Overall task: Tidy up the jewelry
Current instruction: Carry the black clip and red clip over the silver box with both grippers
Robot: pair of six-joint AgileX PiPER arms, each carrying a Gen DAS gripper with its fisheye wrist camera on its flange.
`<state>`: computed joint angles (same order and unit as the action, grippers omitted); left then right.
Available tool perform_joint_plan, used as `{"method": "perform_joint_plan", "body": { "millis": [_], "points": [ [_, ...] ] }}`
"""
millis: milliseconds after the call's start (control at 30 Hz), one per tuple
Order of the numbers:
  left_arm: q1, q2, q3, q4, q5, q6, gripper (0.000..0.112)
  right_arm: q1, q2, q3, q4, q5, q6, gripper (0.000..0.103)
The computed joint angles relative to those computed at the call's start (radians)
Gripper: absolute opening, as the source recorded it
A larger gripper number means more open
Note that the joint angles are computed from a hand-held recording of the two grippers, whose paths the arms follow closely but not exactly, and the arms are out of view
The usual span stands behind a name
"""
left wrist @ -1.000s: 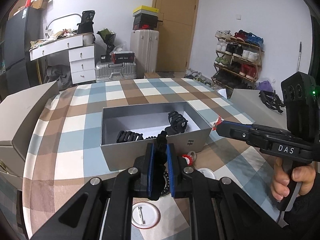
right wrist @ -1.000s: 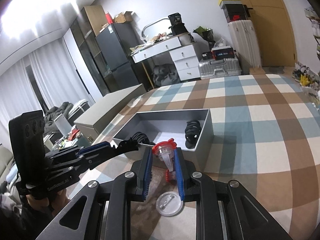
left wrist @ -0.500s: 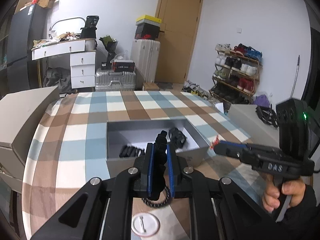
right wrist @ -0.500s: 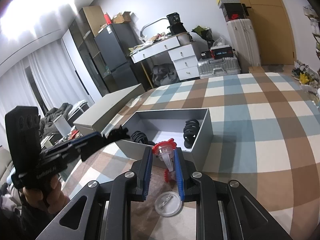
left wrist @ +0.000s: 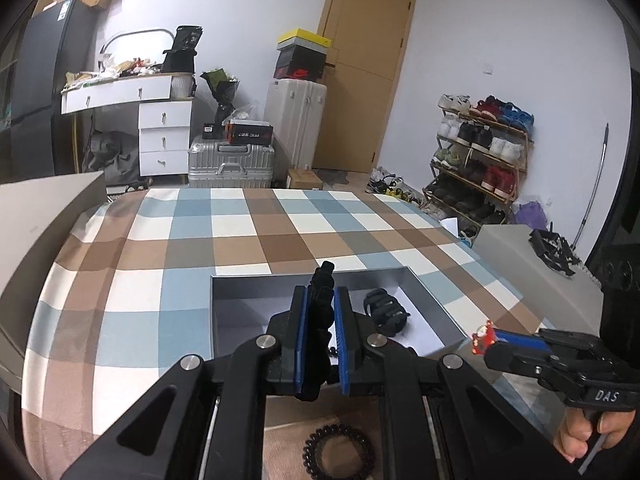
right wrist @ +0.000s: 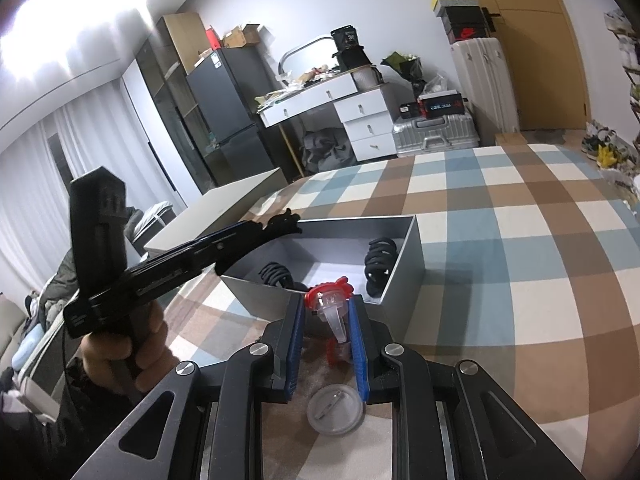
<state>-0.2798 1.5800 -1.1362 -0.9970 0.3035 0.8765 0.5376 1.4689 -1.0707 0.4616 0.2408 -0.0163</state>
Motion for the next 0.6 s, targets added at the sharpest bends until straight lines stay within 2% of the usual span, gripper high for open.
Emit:
{"method": "perform_joint_plan", "body": {
  "millis": [167,267,333,467,600],
  "points": [
    [0.019,0.013,0.000,-0.063,0.022,0.035,0.008,0.003,0.014,-0.011,0.000,-0.013,0.010,0.021],
    [0.019,0.016,-0.004,-0.023,0.021,-0.011,0.008,0.019,0.052,-0.063,-0.180,0.009,0.184,0.021],
    [0.017,0.021,-0.011,-0.024,0.024,-0.015,0.008,0.022,0.073,-0.092,-0.225,0.023,0.235,0.021],
    [-0.010,0.031,-0.025,0.130,-0.004,-0.159,0.008,0.018,0.134,-0.180,-0.278,0.077,0.292,0.021],
    [-0.011,0.041,-0.035,0.171,0.002,-0.189,0.008,0.010,0.200,-0.261,-0.237,0.126,0.263,0.021]
  ]
}}
